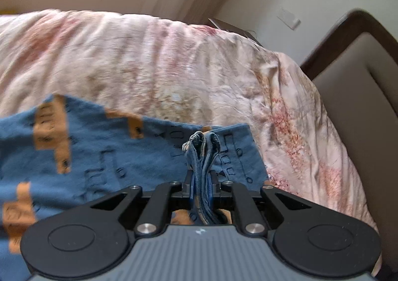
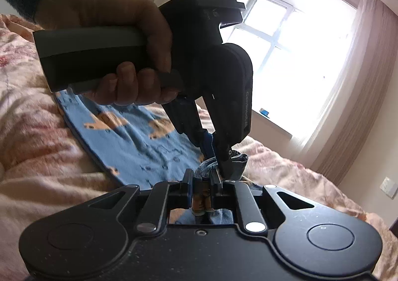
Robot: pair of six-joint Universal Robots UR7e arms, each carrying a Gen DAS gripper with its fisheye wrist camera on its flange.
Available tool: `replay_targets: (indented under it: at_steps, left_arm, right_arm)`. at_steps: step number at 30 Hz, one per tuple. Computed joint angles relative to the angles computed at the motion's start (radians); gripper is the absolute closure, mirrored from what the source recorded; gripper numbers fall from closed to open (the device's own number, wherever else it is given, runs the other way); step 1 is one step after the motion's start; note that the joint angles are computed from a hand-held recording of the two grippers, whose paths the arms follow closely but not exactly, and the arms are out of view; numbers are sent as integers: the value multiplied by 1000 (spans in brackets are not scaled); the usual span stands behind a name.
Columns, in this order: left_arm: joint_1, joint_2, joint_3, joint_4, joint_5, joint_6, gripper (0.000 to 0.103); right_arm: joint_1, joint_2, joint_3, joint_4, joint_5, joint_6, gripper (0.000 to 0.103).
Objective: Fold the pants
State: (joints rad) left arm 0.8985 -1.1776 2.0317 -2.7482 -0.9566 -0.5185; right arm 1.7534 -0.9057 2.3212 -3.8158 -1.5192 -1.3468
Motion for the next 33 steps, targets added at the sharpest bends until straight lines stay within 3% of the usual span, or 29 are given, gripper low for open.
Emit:
replay_targets:
  at_steps: [3, 9, 13, 18, 21, 22, 23, 24, 26, 27, 28, 30, 33]
  left_arm:
    - [9, -60, 30, 18, -13, -54, 93]
    - [53, -157, 87, 4, -21, -30, 93]
    - [88, -197, 124, 32, -1, -58, 93]
    - [133, -231, 169, -4, -30, -63, 91]
    - [157, -234, 173, -17, -60, -70, 84]
    - [165, -236, 169, -15, -77, -84, 82]
    - [169, -239, 166, -16, -92, -101, 72]
    - [172, -242, 166, -23, -104, -112, 53]
    - [164, -254, 175, -54, -103, -134, 29]
    - [150, -255, 177, -60, -75, -149, 20]
    - [130, -258, 180, -56, -26, -165, 17]
    - [86, -254, 183, -33, 89, -189, 10]
    - [16, -209, 189, 24, 283, -205, 1]
  right_arm:
    - [38, -29, -17, 82, 4, 55, 90]
    - [90, -1, -75, 222, 22, 116, 90]
    - [103, 44, -97, 275, 29, 157, 89]
    - [109, 81, -93, 300, 12, 179, 89]
    - [120, 98, -100, 323, -23, 169, 86]
    - [123, 93, -100, 339, -35, 168, 81]
    - [123, 79, -95, 355, -36, 165, 79]
    - [116, 74, -96, 369, -26, 154, 72]
    - [108, 31, -77, 377, -13, 134, 49]
    - [104, 10, -68, 372, -12, 131, 32]
    - [101, -12, -61, 368, -15, 131, 22]
    - [103, -45, -48, 317, -47, 123, 14]
    - [99, -31, -54, 136, -127, 89, 1]
